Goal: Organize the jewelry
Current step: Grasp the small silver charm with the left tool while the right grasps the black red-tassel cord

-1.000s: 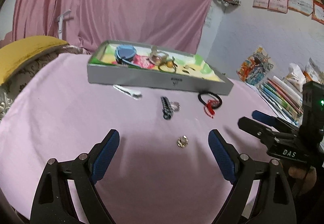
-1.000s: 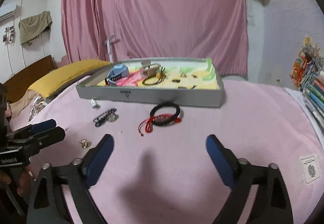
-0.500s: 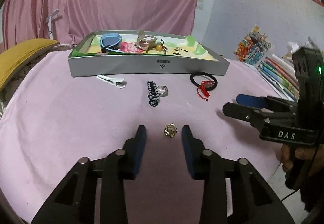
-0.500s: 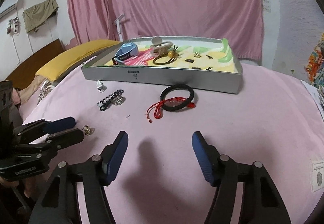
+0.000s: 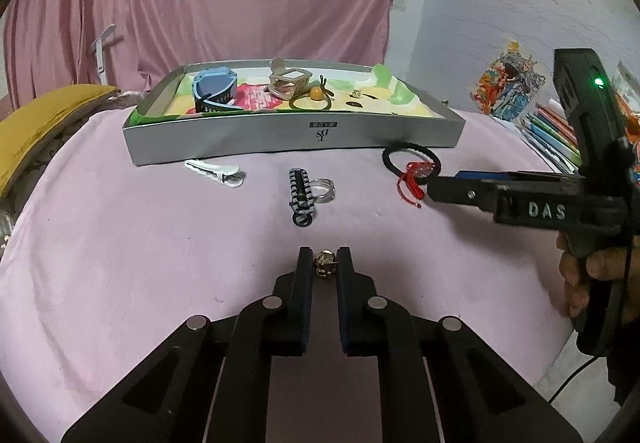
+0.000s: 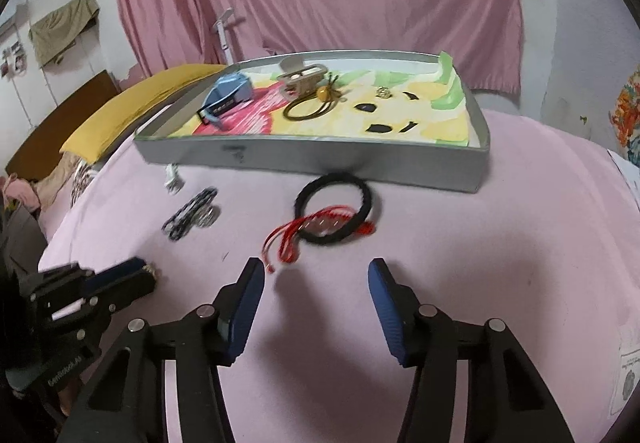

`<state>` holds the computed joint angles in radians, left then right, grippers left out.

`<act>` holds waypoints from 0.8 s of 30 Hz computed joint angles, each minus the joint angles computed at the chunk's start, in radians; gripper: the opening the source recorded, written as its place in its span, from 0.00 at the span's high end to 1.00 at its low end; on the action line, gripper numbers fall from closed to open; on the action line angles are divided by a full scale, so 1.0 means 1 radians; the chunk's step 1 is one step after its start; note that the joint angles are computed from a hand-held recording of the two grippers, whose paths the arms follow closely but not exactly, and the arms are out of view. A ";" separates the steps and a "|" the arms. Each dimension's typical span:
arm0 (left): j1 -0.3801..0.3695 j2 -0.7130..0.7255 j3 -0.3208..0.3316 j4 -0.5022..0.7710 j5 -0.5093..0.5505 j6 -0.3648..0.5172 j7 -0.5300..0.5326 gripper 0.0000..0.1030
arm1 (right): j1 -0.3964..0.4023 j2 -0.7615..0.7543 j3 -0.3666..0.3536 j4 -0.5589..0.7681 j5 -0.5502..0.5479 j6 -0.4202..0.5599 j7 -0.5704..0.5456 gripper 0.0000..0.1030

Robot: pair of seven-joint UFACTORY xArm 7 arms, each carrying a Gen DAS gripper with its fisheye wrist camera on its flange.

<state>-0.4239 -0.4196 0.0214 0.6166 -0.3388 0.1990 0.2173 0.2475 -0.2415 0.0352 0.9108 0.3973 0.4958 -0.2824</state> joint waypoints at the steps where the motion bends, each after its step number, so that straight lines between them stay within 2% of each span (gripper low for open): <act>1: -0.001 0.005 0.001 0.005 -0.001 0.000 0.000 0.92 | 0.000 0.008 -0.004 0.008 0.007 0.003 -0.001 0.55; 5: -0.006 0.018 0.005 0.017 -0.010 0.000 0.001 0.92 | -0.002 0.039 -0.015 0.042 0.047 0.018 -0.013 0.59; 16: -0.013 0.041 0.010 0.054 -0.060 0.030 0.022 0.92 | -0.027 0.076 -0.010 0.088 0.124 0.056 -0.048 0.90; 19: -0.009 0.041 0.005 0.055 -0.068 0.031 0.025 0.92 | -0.025 0.057 -0.011 0.071 0.149 0.044 -0.070 0.93; 24: -0.007 0.040 0.002 0.055 -0.074 0.024 0.032 0.92 | -0.005 0.005 -0.013 0.025 0.169 0.024 -0.116 0.94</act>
